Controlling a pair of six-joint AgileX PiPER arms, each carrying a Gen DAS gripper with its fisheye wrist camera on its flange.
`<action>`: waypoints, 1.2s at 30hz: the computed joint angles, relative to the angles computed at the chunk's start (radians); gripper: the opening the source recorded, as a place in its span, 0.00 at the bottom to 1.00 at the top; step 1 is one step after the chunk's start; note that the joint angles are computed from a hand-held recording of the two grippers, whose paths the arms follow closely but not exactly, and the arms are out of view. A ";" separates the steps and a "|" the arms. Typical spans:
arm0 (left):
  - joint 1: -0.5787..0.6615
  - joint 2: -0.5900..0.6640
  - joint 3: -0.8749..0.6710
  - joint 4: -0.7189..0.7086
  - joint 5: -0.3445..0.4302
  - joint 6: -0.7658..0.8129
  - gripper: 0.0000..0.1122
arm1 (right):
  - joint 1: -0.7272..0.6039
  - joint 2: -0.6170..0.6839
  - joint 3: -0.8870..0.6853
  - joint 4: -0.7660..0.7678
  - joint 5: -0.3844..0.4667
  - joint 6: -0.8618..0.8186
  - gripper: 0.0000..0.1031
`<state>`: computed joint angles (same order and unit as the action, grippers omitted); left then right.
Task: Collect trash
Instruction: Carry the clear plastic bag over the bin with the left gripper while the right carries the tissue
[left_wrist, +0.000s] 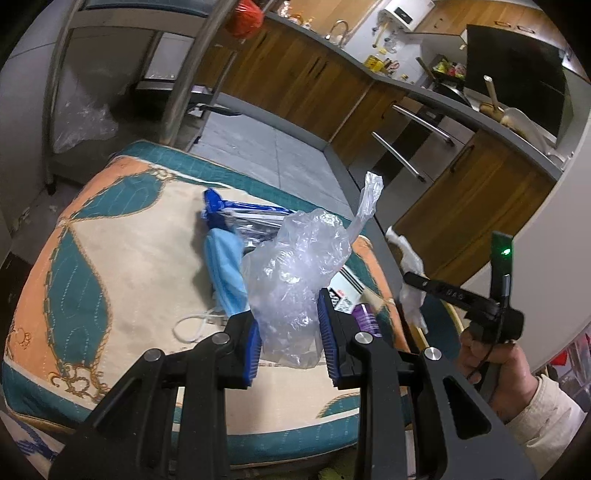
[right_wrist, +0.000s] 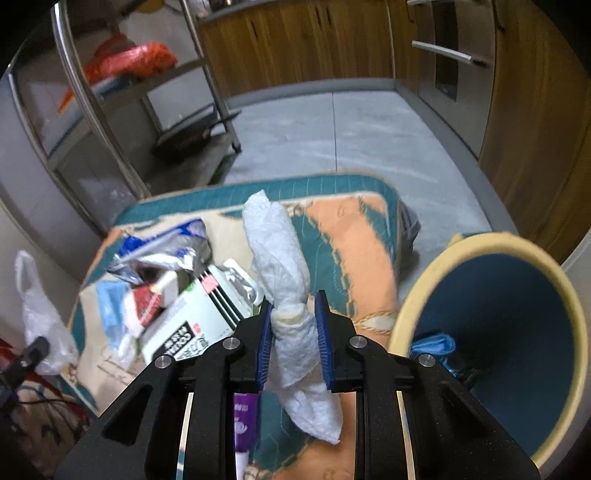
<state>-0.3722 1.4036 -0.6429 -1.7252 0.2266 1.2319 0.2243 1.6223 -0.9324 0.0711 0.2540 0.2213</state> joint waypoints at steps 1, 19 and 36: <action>-0.013 0.000 -0.006 0.015 -0.007 -0.017 0.24 | -0.010 -0.040 0.026 0.037 -0.003 -0.041 0.23; -0.301 0.251 -0.410 0.626 0.033 -0.658 0.24 | -0.281 -0.527 0.383 0.581 0.074 -0.620 0.23; -0.510 0.663 -1.046 1.225 0.256 -1.252 0.24 | -0.744 -0.415 0.478 1.326 0.274 -1.401 0.23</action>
